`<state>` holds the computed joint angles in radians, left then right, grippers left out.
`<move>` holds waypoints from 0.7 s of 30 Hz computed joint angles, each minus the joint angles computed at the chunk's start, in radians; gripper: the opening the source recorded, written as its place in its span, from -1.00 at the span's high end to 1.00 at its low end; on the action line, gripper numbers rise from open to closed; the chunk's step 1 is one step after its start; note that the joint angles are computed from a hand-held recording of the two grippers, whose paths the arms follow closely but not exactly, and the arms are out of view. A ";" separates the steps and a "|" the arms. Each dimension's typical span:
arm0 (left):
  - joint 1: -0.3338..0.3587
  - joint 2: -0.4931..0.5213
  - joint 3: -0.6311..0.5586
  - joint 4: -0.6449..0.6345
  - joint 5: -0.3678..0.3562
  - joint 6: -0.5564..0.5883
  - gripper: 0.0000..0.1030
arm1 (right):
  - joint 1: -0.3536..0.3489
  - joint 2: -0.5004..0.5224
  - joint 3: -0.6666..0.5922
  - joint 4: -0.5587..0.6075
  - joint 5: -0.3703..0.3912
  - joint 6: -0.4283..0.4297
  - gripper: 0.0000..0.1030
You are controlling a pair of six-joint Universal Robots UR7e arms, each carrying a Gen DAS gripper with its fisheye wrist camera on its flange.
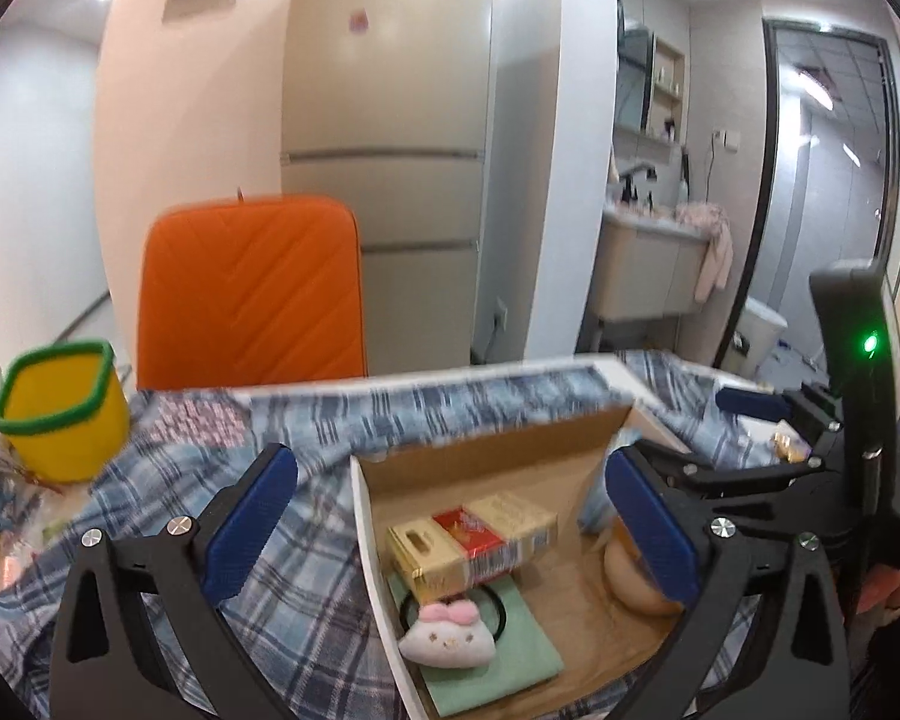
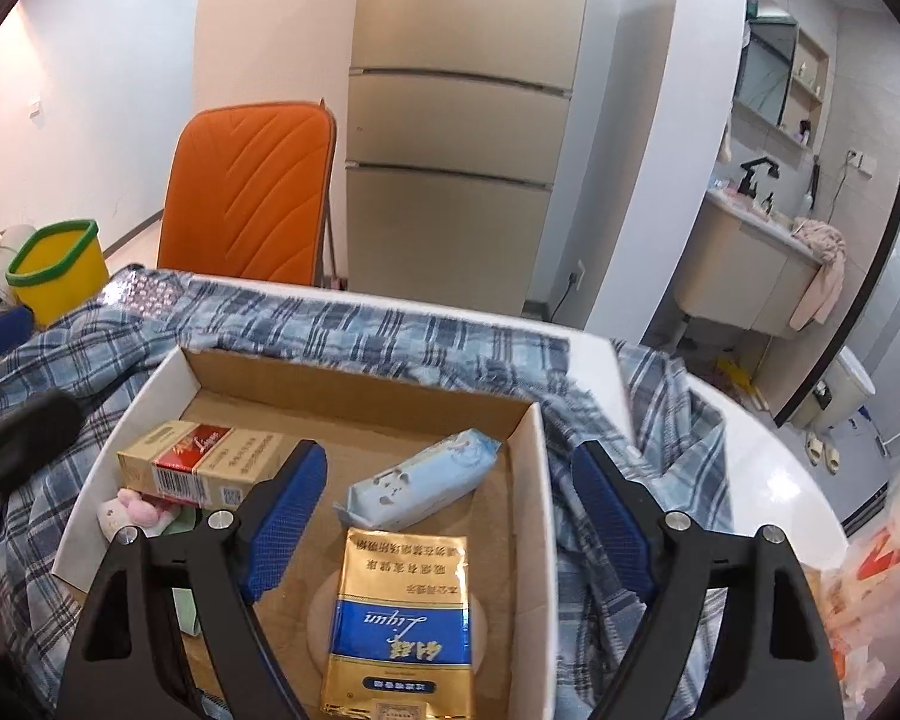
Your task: Organize soft objects
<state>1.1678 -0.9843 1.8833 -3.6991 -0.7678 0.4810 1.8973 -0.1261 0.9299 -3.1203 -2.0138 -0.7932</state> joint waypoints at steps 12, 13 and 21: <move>-0.146 -0.082 0.075 -0.128 0.029 0.113 -0.99 | 0.029 -0.145 0.215 -0.291 0.075 -0.045 -0.67; -0.163 -0.099 0.087 -0.124 0.038 0.104 -0.99 | 0.032 -0.164 0.242 -0.307 0.087 -0.040 -0.67; -0.281 -0.129 0.166 -0.312 0.138 0.234 -0.99 | 0.058 -0.332 0.514 -0.521 0.196 -0.060 -0.84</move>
<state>0.8871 -1.1132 2.0490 -4.0107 -0.6300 0.7147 1.9554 -0.4581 1.4442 -3.6417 -1.8177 -0.8536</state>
